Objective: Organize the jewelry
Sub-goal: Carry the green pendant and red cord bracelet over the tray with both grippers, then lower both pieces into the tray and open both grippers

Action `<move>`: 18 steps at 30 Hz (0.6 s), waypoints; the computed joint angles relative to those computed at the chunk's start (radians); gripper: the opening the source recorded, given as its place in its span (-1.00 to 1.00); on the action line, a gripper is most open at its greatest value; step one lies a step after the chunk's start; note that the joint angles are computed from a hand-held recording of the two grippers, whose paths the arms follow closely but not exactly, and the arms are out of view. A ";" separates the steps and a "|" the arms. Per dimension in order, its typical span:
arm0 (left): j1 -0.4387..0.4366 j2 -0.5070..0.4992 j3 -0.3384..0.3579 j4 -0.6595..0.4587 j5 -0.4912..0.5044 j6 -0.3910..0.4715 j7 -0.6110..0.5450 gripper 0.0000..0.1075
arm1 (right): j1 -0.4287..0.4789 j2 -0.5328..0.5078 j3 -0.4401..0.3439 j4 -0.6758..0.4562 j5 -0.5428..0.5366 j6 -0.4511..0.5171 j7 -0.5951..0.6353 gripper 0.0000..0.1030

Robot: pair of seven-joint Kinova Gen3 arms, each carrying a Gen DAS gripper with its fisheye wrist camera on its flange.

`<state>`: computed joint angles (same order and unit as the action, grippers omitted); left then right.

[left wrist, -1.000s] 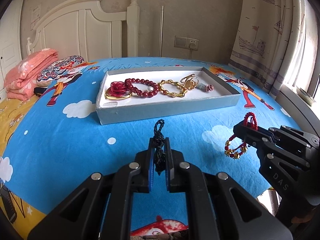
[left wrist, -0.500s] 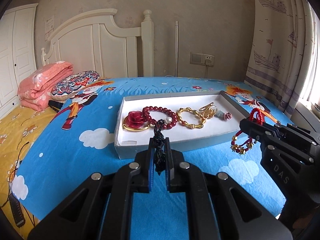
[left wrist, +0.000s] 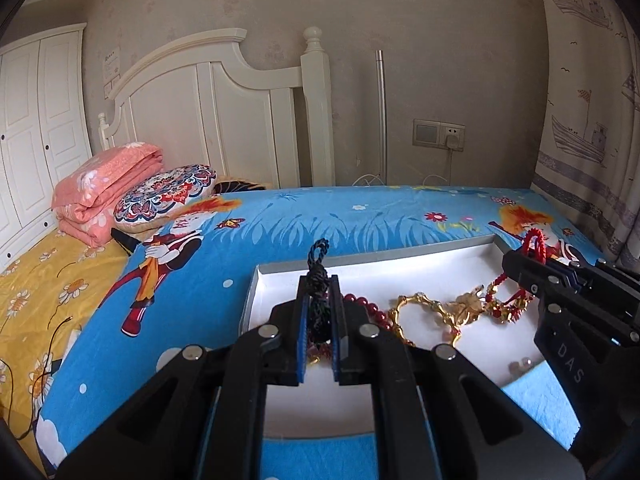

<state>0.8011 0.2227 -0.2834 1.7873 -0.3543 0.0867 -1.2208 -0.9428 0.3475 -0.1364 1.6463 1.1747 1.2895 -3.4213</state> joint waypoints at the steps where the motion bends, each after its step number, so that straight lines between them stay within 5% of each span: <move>1: 0.021 0.015 -0.023 -0.018 -0.004 0.006 0.010 -0.84 | 0.007 0.006 0.003 -0.010 -0.003 0.000 0.015 -0.81; 5: 0.088 0.064 -0.100 -0.068 -0.028 0.025 0.055 -0.84 | 0.030 0.016 0.016 -0.030 -0.018 -0.020 0.042 -0.81; 18: 0.012 0.091 -0.016 -0.089 -0.041 0.050 0.076 -0.84 | 0.035 0.039 0.038 -0.055 -0.044 -0.048 0.083 -0.81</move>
